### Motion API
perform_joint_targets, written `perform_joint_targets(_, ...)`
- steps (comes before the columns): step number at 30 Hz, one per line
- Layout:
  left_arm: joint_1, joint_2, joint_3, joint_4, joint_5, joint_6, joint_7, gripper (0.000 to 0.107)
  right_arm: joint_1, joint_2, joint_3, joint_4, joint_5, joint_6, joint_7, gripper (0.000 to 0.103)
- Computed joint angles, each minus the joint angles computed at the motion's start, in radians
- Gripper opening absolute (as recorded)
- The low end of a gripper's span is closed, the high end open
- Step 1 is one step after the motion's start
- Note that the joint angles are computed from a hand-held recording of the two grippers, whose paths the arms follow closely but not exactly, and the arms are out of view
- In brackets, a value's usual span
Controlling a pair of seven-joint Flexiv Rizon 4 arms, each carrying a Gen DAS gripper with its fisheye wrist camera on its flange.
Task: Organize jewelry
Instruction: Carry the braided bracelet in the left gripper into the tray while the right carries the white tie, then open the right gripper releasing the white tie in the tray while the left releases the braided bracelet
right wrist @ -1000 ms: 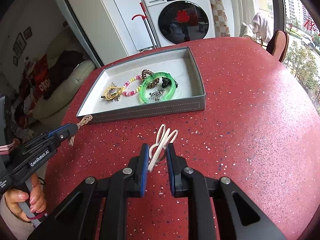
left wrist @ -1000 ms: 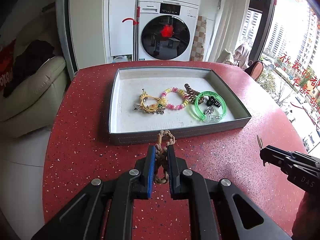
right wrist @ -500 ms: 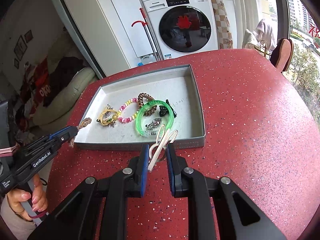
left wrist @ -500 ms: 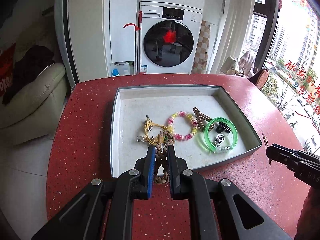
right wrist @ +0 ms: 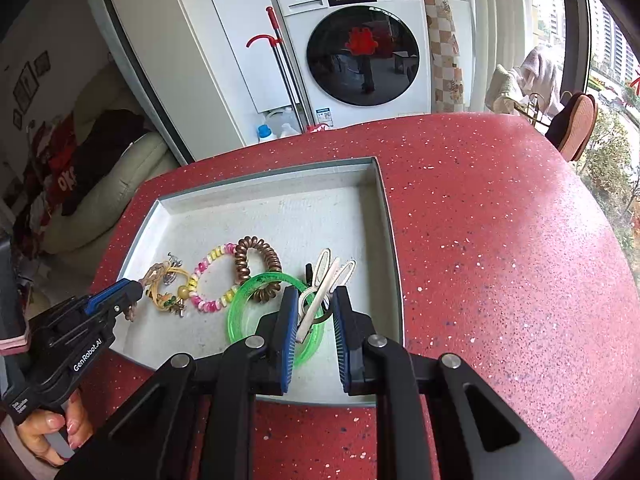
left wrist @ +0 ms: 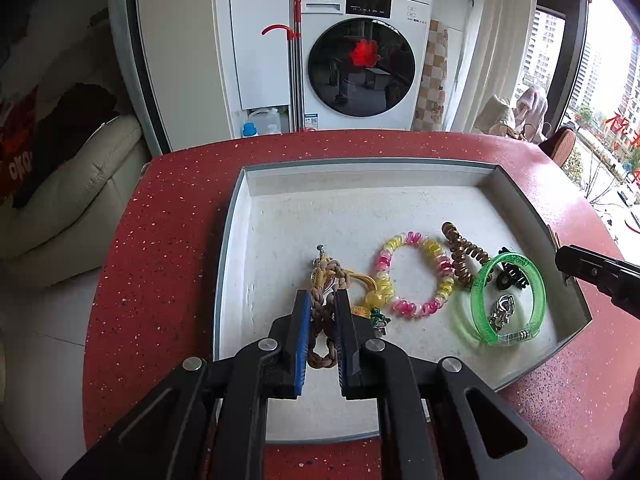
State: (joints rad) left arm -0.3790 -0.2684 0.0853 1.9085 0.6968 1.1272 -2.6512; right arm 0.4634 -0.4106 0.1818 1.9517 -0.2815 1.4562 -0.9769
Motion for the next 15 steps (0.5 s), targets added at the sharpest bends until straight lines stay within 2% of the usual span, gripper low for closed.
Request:
perform_joint_targets(6,-0.007,-0.027,0.005,-0.011,-0.006,-0.007,0.012,0.030,-0.023,-0.057,0.021,-0.050,0.021,-0.030,-0.028,0.019)
perform_joint_targets(15,-0.038,-0.039,0.008,-0.043,0.041,-0.064,0.003,0.031,-0.070,-0.074,0.086,-0.068,0.102,-0.027,-0.095,0.021)
